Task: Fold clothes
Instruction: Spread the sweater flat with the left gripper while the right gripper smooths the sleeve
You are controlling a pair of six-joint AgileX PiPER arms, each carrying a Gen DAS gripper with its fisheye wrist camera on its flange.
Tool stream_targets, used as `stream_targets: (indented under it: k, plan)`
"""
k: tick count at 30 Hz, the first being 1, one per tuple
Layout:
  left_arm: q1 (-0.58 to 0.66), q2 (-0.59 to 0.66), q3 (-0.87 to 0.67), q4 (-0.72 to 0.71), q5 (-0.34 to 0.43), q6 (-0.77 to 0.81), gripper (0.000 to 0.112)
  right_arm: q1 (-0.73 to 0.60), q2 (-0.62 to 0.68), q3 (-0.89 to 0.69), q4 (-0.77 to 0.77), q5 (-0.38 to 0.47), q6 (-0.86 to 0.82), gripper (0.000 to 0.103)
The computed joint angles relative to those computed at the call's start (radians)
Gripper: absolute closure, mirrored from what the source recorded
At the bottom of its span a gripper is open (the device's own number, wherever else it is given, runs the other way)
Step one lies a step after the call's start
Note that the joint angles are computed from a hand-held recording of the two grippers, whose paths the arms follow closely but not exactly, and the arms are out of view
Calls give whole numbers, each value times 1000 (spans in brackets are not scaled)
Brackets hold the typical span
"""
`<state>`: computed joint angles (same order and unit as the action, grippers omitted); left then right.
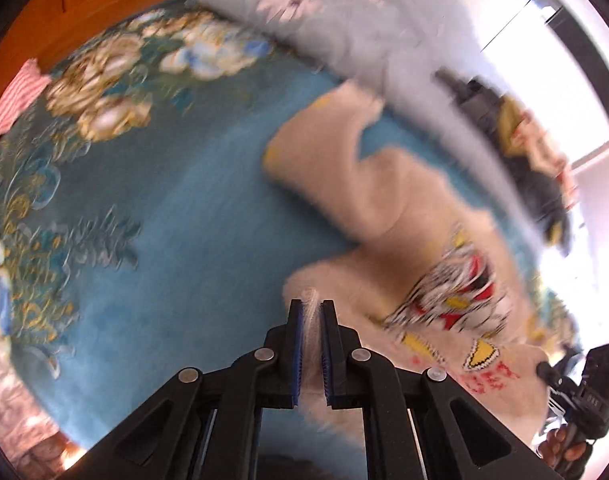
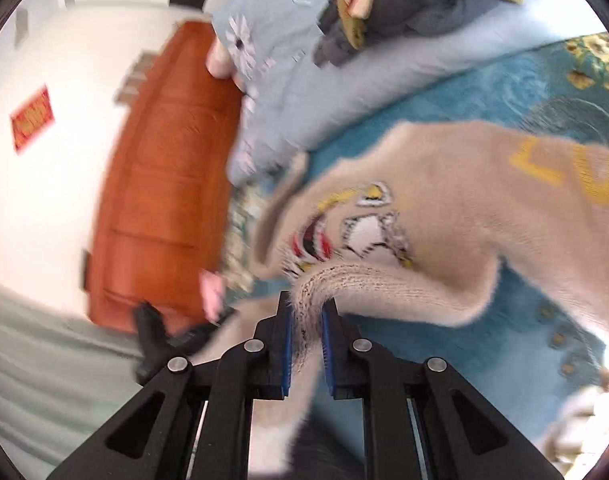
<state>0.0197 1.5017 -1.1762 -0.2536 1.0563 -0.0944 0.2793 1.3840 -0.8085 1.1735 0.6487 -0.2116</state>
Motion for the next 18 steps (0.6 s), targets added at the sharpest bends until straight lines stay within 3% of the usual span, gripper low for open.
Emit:
stream_targets:
  k: [7, 11, 15, 18]
  plan:
    - [1, -57, 71, 61, 53, -64, 104, 82, 26, 140, -110, -46, 55, 90]
    - [-24, -56, 69, 172, 54, -149, 103, 99, 49, 162, -134, -42, 49, 90]
    - [47, -92, 85, 119, 34, -132, 103, 85, 34, 165, -192, -6, 88, 90]
    - [48, -115, 74, 89, 4, -131, 103, 86, -45, 191, -276, -37, 178, 89]
